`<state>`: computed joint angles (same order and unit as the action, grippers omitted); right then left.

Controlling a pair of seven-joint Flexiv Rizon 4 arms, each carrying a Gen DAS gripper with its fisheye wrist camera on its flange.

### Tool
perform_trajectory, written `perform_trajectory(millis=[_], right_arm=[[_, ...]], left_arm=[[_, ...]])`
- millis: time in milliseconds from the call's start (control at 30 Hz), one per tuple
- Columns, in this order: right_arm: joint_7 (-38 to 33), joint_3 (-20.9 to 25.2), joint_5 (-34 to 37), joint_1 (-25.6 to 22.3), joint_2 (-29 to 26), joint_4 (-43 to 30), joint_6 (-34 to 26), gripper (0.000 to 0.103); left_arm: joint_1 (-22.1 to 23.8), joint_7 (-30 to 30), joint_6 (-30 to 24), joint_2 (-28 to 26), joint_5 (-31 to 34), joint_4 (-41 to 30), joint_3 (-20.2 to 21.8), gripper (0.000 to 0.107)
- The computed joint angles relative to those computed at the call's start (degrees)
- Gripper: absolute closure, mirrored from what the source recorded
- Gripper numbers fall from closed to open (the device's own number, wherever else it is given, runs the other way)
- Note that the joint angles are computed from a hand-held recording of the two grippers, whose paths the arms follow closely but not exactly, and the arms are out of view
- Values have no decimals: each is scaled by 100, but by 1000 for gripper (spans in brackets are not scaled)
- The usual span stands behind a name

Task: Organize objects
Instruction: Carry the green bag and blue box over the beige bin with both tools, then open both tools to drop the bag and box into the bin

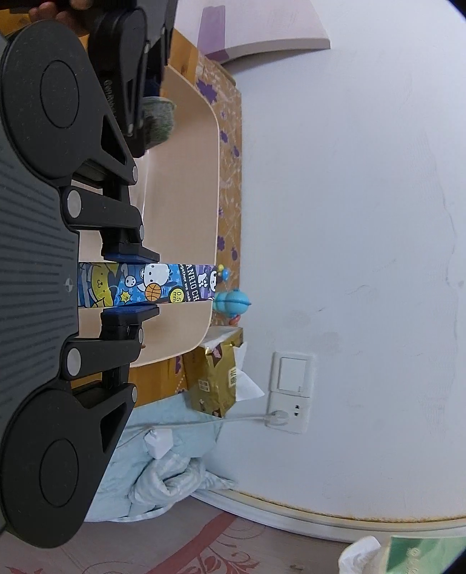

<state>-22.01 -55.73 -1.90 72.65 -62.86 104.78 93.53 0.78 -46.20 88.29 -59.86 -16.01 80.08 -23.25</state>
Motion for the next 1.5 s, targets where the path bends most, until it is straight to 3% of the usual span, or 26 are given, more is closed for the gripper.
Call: perform_trajectory(millis=[100, 367, 500, 633, 700, 733, 867, 967, 1033, 1133, 1333, 1500], right_arm=[[-107, 345, -187, -363, 108, -250, -155, 82], [-328, 1622, -1140, -1440, 493, -920, -809, 82], [-392, 2081, -1551, -1792, 591, -1115, -1152, 82], [-356, 2451, -1831, -2076, 693, -1165, -1341, 81], [-290, 2543, -1966, -2143, 735, -1134, -1363, 81], [-250, 2576, -2034, -2176, 747, -1132, -1379, 70], [94, 2414, -2306, -2064, 802, -922, -1186, 65], [410, 2146, -2483, -1889, 837, -697, -891, 53], [566, 1908, -2496, -1698, 854, -546, -761, 37], [673, 1424, -2388, -1311, 823, -296, -510, 25], [517, 688, -1864, -514, 829, 257, -158, 6], [275, 288, -1463, 52, 822, 569, -120, 0]], left_arm=[[-368, -209, -477, -90, -79, -402, 546, 70], [-810, -523, -1915, -202, -79, -1224, 1357, 70], [-898, -671, -2362, -228, 21, -1436, 1565, 70], [-930, -827, -2552, -238, 103, -1535, 1645, 69], [-909, -889, -2482, -222, 103, -1500, 1618, 64], [-895, -898, -2427, -225, 99, -1488, 1589, 55], [-743, -819, -2021, -145, -29, -1220, 1321, 35], [-656, -674, -1619, -31, -60, -936, 1162, 34], [-557, -530, -1368, 68, -95, -715, 1002, 34], [-291, -154, -923, 242, -152, -289, 585, 30], [330, 333, -183, 576, -243, 545, -240, 26], [834, 481, 297, 776, -87, 1164, -783, 24]])
